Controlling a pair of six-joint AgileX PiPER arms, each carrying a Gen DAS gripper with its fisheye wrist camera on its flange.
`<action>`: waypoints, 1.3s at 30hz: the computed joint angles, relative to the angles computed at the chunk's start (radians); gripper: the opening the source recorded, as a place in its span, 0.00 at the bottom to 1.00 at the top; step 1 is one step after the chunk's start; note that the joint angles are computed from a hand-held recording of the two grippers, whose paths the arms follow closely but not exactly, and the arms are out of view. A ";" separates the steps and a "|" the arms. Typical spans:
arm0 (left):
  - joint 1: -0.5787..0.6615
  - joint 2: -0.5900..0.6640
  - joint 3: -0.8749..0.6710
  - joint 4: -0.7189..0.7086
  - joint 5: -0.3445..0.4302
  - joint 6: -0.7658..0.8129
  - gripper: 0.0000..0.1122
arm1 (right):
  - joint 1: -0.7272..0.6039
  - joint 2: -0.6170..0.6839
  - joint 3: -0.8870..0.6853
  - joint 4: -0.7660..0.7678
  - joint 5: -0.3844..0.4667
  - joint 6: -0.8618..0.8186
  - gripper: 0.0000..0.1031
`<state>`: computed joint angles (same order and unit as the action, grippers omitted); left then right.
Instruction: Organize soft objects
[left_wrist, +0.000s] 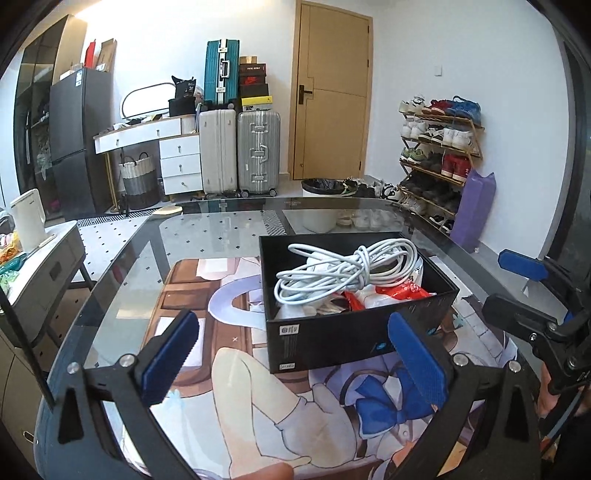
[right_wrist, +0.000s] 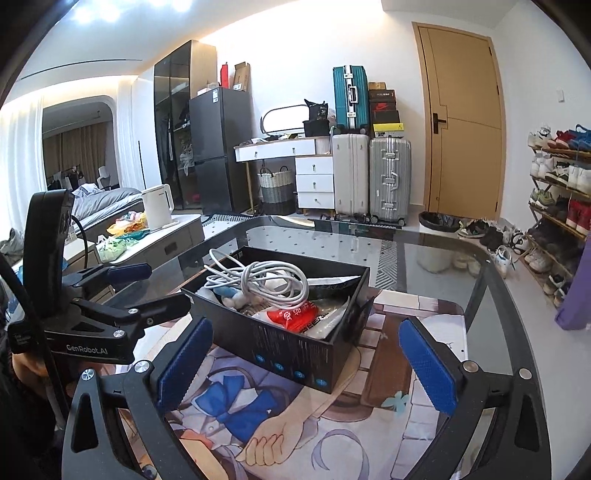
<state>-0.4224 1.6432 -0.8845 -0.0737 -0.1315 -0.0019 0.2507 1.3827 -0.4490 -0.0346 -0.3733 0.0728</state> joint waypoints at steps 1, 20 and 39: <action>0.000 -0.003 0.007 0.000 -0.008 -0.004 0.92 | -0.002 0.002 0.002 -0.006 -0.005 0.001 0.99; -0.006 0.013 0.058 -0.073 -0.131 0.037 0.92 | 0.008 0.059 0.056 0.035 -0.170 -0.018 0.99; -0.011 0.019 0.083 -0.142 -0.209 0.082 0.92 | 0.000 0.052 0.066 0.041 -0.186 -0.023 0.99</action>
